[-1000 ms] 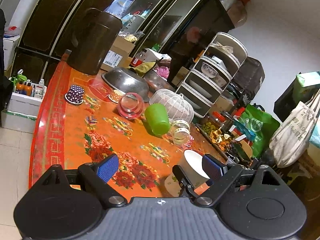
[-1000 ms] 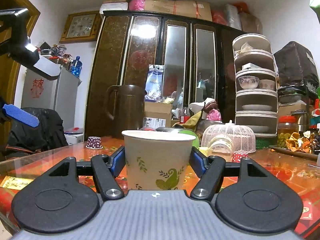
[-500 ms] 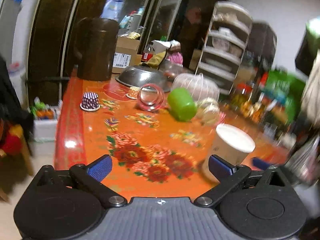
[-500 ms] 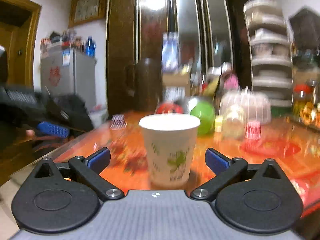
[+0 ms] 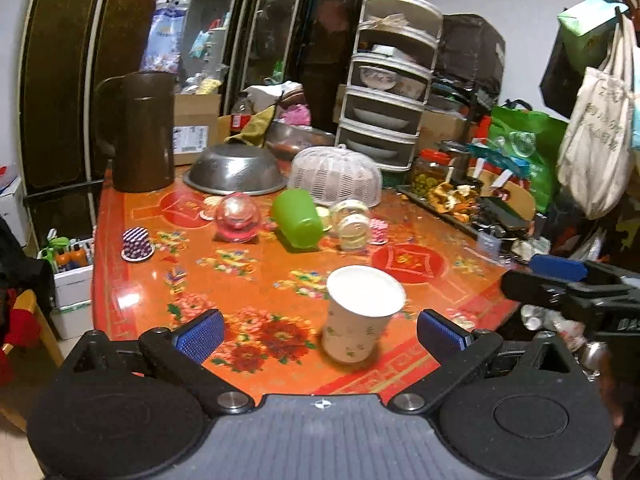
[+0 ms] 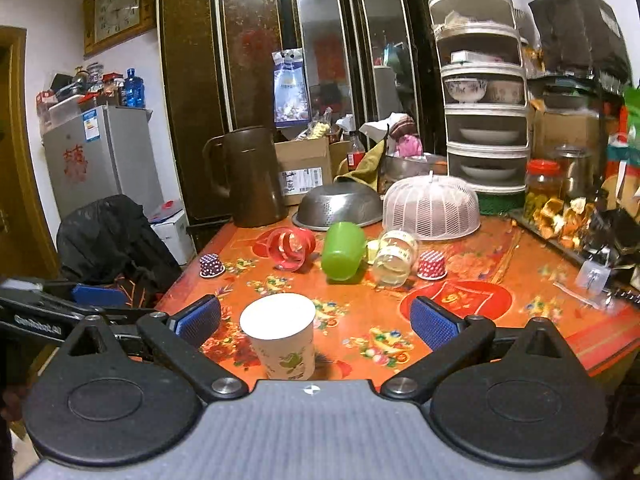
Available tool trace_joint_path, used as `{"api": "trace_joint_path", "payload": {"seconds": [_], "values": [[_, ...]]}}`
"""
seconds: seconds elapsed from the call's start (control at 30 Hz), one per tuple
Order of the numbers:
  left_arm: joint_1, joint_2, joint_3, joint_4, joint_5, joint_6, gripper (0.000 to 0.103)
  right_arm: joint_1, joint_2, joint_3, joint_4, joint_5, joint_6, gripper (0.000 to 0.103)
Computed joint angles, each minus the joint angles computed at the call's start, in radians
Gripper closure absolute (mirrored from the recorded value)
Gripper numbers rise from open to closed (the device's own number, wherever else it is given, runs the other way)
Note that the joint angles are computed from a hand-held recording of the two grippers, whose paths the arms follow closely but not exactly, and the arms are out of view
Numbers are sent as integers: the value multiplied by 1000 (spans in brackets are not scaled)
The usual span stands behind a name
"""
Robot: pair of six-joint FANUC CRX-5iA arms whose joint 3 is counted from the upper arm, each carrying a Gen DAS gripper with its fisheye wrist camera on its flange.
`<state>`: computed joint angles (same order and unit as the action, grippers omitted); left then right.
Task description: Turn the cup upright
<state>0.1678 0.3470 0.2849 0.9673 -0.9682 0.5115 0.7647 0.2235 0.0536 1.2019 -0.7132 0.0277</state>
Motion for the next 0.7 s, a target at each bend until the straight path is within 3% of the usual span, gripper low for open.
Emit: {"api": "trace_joint_path", "payload": {"seconds": [0.33, 0.53, 0.7], "values": [[-9, -74, -52, -12, 72, -31, 0, 9, -4, 26, -42, 1, 21, 1], [-32, -24, 42, -190, 82, 87, 0, 14, 42, 101, -177, -43, 142, 1], [-43, 12, 81, -248, 68, 143, 0, 2, 73, 125, -234, -50, 176, 1]]}}
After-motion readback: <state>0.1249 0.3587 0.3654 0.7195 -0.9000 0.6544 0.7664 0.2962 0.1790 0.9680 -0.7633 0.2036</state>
